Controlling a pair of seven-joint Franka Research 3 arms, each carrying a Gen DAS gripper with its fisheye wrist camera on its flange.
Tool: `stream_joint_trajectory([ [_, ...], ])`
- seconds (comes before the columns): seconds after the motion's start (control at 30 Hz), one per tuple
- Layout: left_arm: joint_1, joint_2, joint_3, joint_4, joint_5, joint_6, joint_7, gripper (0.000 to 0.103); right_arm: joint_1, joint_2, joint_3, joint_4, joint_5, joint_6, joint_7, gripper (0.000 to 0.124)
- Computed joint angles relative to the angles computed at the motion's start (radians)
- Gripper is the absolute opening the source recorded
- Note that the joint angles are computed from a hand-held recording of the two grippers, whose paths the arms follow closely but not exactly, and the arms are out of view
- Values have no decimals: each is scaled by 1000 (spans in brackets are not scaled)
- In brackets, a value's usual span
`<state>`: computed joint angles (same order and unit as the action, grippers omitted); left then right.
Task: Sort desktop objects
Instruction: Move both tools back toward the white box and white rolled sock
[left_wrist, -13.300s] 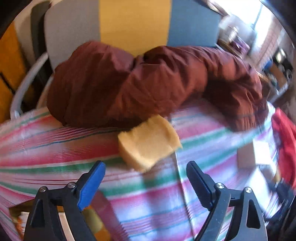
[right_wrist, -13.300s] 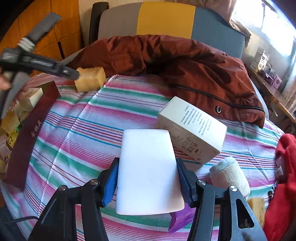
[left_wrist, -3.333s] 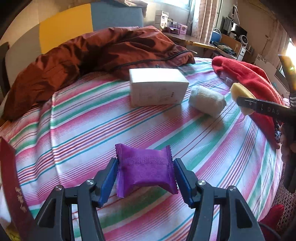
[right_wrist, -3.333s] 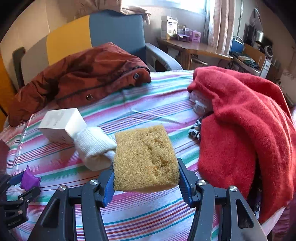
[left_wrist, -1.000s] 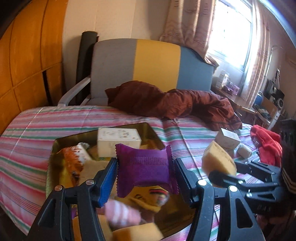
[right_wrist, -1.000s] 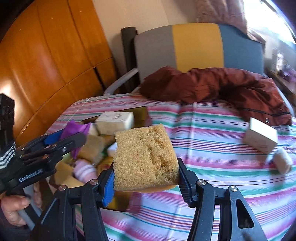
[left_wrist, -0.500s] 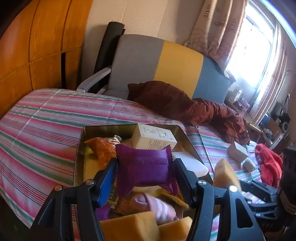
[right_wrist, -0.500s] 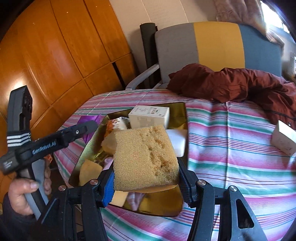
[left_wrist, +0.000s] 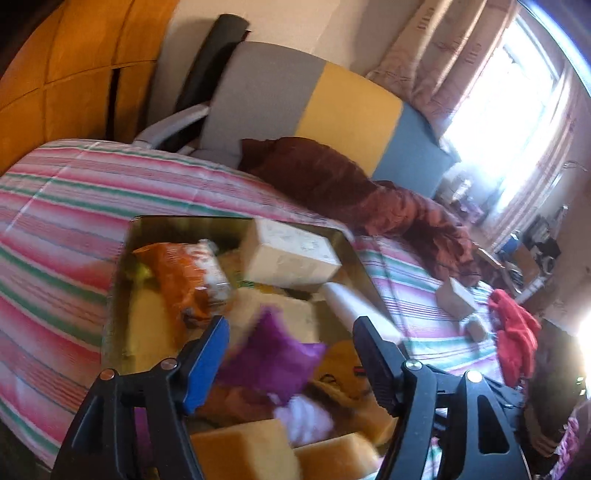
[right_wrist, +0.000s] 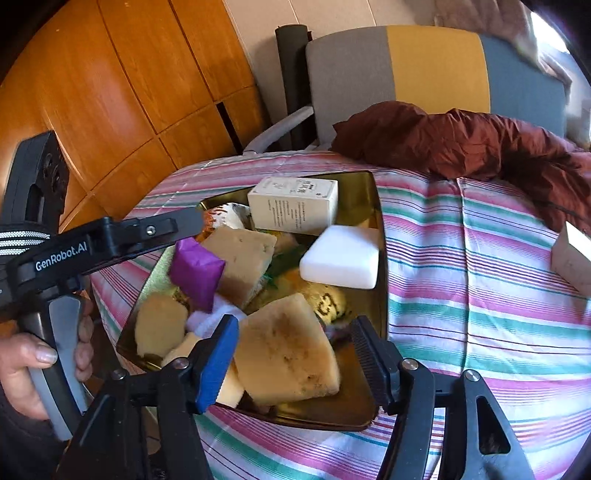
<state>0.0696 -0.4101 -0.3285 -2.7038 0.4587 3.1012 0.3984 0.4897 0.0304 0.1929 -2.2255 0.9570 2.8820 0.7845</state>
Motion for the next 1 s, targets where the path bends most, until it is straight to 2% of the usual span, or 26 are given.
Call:
stream_joint_trajectory([
  [0.1, 72, -58, -82, -11, 47, -92, -73, 69, -1, 0, 0, -2, 7, 5, -9, 64],
  [0.17, 77, -69, -85, -13, 76, -117, -100, 69, 3, 0, 2, -4, 2, 16, -11, 64],
  [0.23, 68, -51, -92, 14, 109, -181, -108, 68, 5, 2, 4, -3, 2, 17, -15, 64],
  [0.53, -34, 105, -31, 134, 239, -232, -128, 69, 15, -2, 5, -26, -79, 45, 31, 64],
  [0.6, -46, 97, -24, 141, 275, -243, -164, 71, 12, -9, 4, -31, -65, 43, 22, 64],
  [0.77, -76, 35, -23, 146, 350, -330, -223, 80, 11, -24, -3, -41, -28, 47, 9, 68],
  [1.0, -122, -21, -13, 150, 362, -392, -250, 81, 23, -37, -2, -59, -35, 75, 13, 71],
])
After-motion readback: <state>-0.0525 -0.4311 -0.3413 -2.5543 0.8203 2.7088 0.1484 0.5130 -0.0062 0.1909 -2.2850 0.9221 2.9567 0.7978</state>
